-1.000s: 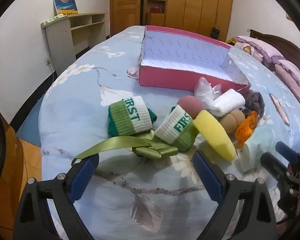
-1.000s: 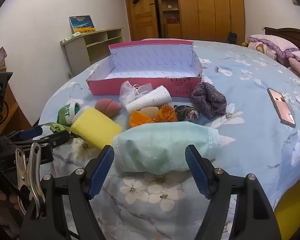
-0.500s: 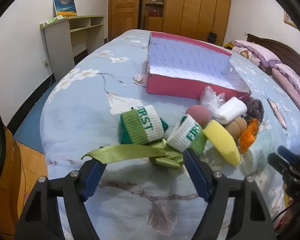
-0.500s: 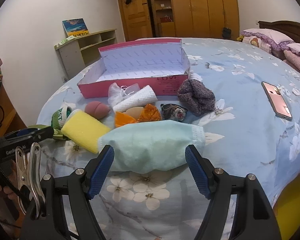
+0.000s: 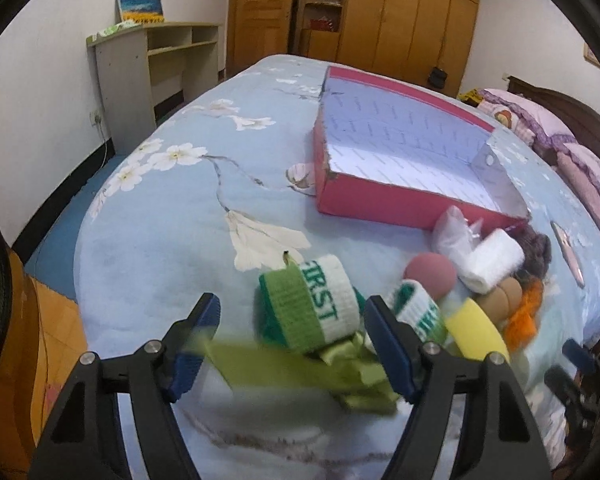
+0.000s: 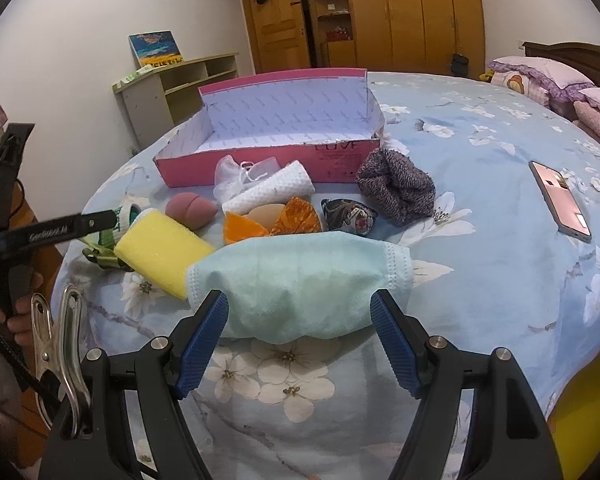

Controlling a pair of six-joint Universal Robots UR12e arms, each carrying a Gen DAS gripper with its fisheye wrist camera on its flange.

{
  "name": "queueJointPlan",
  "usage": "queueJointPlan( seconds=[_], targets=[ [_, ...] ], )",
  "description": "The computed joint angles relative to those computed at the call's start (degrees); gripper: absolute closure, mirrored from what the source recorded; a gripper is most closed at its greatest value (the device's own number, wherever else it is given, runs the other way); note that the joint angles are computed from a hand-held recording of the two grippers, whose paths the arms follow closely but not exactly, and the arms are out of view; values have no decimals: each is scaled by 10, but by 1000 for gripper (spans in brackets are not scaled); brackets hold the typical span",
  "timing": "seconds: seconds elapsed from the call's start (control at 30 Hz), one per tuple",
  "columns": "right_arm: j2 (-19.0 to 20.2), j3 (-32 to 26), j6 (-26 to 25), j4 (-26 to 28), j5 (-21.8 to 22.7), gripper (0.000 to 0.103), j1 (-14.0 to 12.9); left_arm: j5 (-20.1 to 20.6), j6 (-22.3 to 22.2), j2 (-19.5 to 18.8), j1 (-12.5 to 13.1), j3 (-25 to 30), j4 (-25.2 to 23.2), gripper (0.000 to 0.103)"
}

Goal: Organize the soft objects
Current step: 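Move the left tool to the green FIRST sock while the right tool approaches the light-blue mask, then close the left tool on the green sock while the right tool closes on the mask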

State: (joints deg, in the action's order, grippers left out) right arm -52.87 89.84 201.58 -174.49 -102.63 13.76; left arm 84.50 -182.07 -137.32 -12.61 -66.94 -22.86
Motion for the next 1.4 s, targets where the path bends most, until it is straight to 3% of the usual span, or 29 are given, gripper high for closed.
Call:
queueJointPlan(
  seconds=[0.3,0.33,0.4,0.5,0.83,0.97,1.2,1.4],
  targets=[
    [5,-3,14,14,15,28,-6,-11,-2,-13,0,19,-24,33],
    [6,-4,14,15,17,28,-7,-12,1,-14,0,19,-25,36],
    [7,-6,12,21,20,28,-7,-19,6,-15,0,17,-17,65],
    [9,-10,10,27,23,28,-8,-37,-1,-14,3,14,-8,73],
    [15,-21,17,46,44,29,-14,-57,7,-8,5,5,12,83],
    [12,-13,32,43,84,49,-22,-67,7,-2,6,-5,25,84],
    [11,-14,33,51,107,70,-22,-93,0,12,9,-25,45,85],
    [7,-8,16,27,75,92,-13,-102,6,27,8,-46,80,86]
  ],
)
